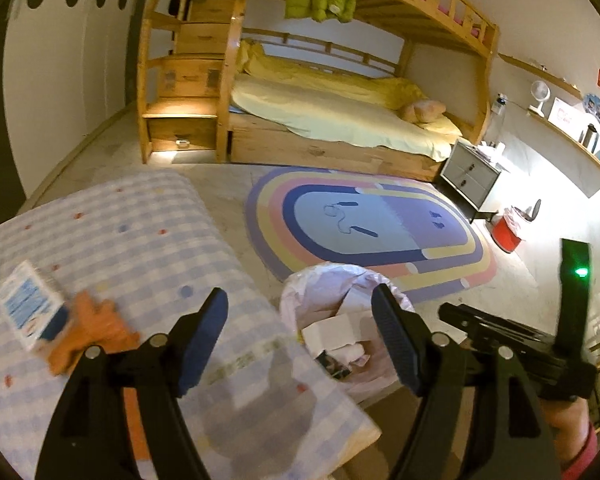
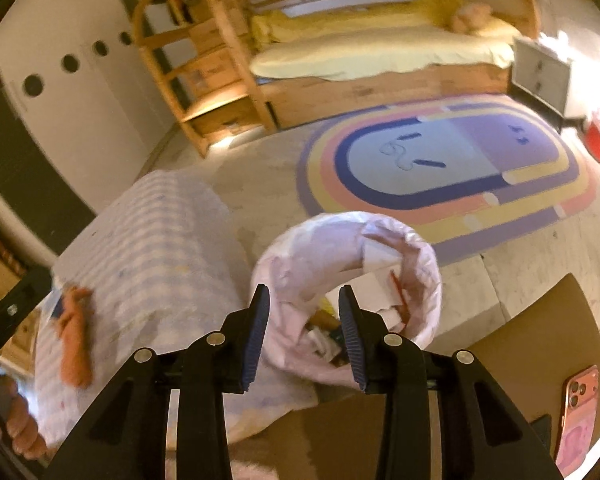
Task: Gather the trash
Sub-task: 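Move the right gripper to the table and grasp the orange glove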
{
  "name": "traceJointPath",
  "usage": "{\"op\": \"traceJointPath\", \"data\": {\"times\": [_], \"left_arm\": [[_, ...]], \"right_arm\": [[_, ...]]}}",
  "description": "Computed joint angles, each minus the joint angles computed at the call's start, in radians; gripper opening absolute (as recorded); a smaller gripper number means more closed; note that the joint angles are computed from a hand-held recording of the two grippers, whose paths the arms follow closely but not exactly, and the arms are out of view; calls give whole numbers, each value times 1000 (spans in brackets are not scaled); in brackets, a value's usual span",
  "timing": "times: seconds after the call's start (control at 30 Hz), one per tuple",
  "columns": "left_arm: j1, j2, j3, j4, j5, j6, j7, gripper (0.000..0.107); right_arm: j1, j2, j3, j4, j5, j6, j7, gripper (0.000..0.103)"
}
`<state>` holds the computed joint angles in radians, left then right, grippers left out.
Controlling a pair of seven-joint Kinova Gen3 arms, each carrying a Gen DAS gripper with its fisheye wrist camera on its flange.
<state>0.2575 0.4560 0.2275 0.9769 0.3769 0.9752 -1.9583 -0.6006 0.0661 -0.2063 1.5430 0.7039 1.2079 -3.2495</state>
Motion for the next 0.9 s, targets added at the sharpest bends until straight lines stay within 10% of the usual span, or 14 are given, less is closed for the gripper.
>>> {"op": "traceJointPath", "data": {"times": [0.9], "left_arm": [[-240, -188, -135, 299, -76, -90, 40, 75]], "right_arm": [[-222, 361, 123, -561, -140, -35, 549, 38]]}}
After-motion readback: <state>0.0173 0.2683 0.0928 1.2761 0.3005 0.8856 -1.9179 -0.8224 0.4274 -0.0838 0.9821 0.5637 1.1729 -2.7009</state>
